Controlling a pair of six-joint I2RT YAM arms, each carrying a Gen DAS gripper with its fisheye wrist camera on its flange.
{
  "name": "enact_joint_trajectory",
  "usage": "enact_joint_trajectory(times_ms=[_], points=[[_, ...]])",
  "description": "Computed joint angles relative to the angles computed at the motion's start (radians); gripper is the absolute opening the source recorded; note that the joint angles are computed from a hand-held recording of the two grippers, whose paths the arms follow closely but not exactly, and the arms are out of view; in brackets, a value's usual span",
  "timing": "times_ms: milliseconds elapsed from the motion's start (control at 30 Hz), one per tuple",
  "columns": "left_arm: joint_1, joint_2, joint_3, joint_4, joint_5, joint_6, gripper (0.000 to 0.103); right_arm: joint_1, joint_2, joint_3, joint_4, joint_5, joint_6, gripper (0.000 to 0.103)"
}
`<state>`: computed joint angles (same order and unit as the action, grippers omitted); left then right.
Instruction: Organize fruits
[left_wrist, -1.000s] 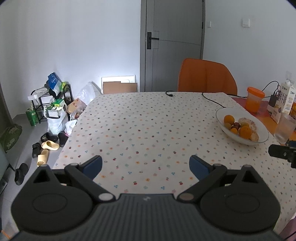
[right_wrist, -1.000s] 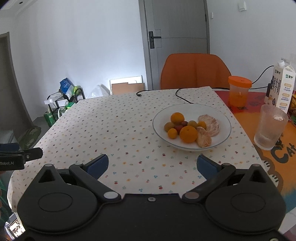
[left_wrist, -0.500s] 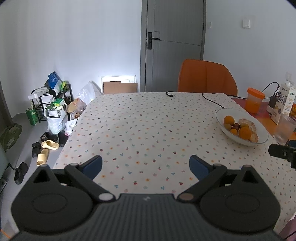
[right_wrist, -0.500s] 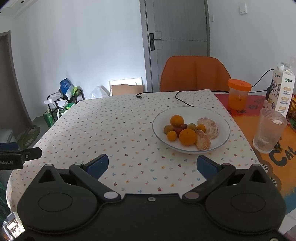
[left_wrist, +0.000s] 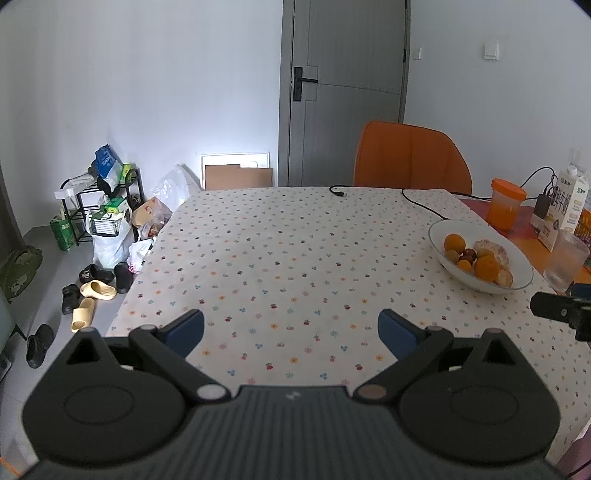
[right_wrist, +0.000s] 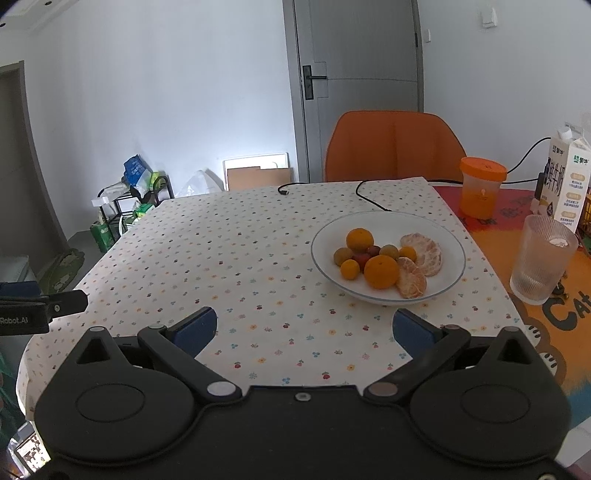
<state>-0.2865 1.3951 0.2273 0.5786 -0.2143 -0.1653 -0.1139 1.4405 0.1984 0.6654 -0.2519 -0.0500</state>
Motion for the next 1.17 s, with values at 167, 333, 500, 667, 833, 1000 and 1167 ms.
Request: enact_joint_trajectory(times_ms=[167,333,500,667,833,1000,1167], points=[[0.002,-0.001,0.0,0.0,0.004,0.002,0.1,-0.001,0.001,-0.001,0.004,0.002,0.005,0.103],[0.002,-0.005,0.002,-0.011,0.003,0.003,0.1,-0.004,0.006,0.003,0.003,0.002,0.003,0.103],[0.002,-0.001,0.001,-0.004,0.003,0.001,0.1,-0.006,0.007,0.002,0.008,0.0,0.001,0.103],[-0.002,0.009,0.008,-0.011,-0.007,-0.003,0.1,-0.017,0.01,0.003,0.007,-0.006,0.005,0.103],[-0.003,0.019,0.003,0.004,-0.002,0.005,0.1,-0.021,0.021,0.007,0.013,-0.003,0.004,0.103],[-0.012,0.042,0.004,0.027,-0.004,0.013,0.1,-0.014,0.053,0.01,0.034,0.005,0.006,0.103],[-0.016,0.04,0.003,0.026,-0.005,0.014,0.1,-0.013,0.055,0.007,0.038,0.005,0.007,0.103]])
